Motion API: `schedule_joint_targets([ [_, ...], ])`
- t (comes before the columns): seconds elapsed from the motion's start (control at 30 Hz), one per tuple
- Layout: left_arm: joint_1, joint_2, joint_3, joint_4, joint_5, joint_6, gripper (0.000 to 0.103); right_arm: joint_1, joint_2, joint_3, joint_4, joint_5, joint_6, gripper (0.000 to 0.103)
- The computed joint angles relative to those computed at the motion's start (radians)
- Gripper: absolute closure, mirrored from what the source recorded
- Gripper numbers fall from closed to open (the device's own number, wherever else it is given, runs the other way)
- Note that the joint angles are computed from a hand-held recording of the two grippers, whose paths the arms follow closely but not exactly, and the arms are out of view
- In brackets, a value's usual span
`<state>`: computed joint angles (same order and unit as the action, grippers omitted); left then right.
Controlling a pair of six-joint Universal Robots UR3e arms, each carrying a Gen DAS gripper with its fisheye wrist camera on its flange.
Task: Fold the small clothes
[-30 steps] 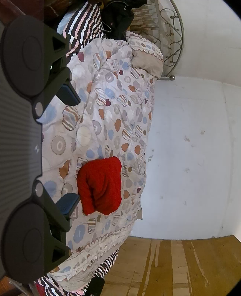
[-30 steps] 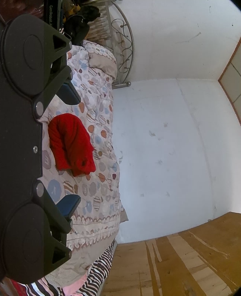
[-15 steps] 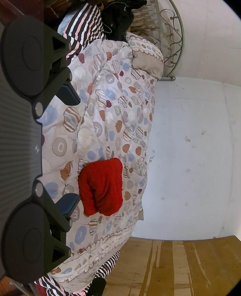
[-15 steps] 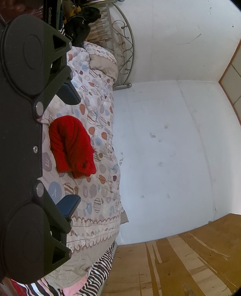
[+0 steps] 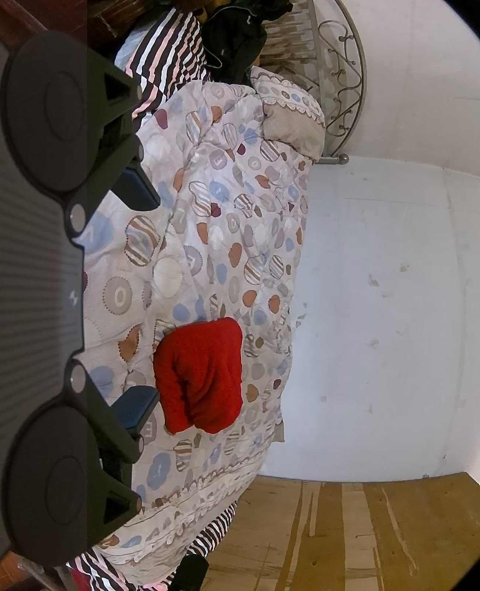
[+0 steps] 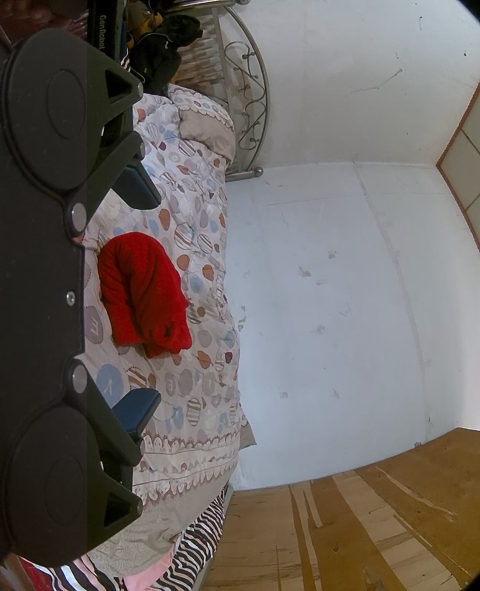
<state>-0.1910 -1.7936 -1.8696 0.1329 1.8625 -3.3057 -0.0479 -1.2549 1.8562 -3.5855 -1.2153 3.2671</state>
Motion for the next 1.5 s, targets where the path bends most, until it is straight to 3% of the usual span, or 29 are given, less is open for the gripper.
schedule_joint_targets([
  [0.47,0.002,0.012,0.001,-0.019,-0.002,-0.001,0.0,0.0,-0.001,0.001,0.001,-0.001,0.0,0.0],
  [0.63,-0.043,-0.017,0.075,-0.105,0.12,-0.055,0.0,0.001,-0.002,0.001,0.001,-0.001,-0.001,0.0],
  [0.83,-0.06,-0.039,0.097,-0.104,0.162,-0.028,0.0,0.002,0.0,0.001,-0.001,-0.002,0.0,0.0],
  [1.5,-0.053,-0.03,0.082,-0.123,0.134,-0.049,0.0,0.023,-0.005,-0.004,0.009,-0.015,-0.002,0.0],
])
